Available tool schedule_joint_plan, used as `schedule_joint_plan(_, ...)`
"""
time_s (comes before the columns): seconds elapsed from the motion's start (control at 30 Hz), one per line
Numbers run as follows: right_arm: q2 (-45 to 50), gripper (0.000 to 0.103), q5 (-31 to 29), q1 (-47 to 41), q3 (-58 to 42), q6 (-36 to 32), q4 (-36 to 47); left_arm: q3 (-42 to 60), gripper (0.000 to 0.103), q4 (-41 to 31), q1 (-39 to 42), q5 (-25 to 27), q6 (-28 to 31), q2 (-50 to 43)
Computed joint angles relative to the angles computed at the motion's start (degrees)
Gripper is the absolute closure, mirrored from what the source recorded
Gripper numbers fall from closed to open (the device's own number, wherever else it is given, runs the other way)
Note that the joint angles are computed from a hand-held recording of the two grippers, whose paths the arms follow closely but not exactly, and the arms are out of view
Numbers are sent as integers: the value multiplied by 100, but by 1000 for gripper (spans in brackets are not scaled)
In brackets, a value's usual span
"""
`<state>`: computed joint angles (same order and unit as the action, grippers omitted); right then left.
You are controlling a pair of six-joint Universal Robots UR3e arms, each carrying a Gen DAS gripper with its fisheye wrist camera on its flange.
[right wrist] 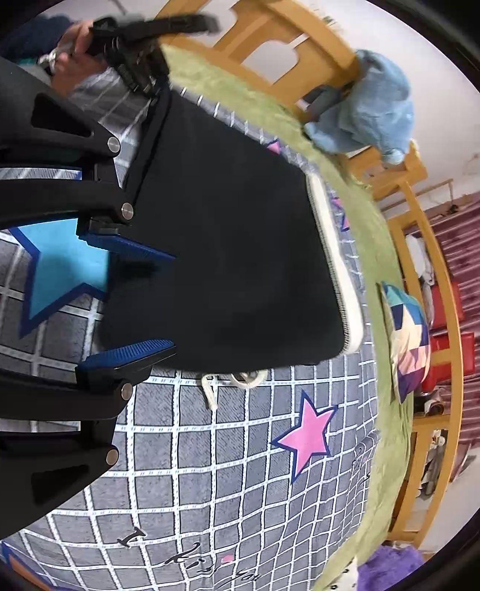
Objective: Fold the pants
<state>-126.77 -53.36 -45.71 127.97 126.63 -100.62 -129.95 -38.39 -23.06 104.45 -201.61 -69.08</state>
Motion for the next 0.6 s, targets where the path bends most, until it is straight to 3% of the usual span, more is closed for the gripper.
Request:
schedule_joint_plan(0.07,738,69,-698,707,160,685,-1161,-273,87,-185,357,-359,257,446)
schedule_joint_plan(0.17,1070,71,-1259,1119,266,879,-1706,-555,86,-533,912,-1066,718,1181)
schedule_joint_plan(0.23,754,71,-1205,998,129,591,-1295,-549,85,-1021,1226,-1490,1036,1863)
schedule_joint_plan(0.33,-59,68,-401,195,-132,-266,-79,-283,85,-1670,1573,-1877,1377,2640)
schedule_joint_plan(0.4,-270,62,0,-54,-318,-654,327,-4,85,-1602,1533,-1952,1431,2493)
schedule_joint_plan(0.47,-159,62,127,136,-303,-472,-104,218,85,-1013,1234,-1803,1299,1962)
schedule_joint_plan(0.53,461,62,-212,817,-216,121,-1254,392,78,-487,1003,-1648,1122,1370)
schedule_joint_plan(0.6,1478,62,-970,1597,-327,715,-2253,515,75,-253,796,-1469,1000,765)
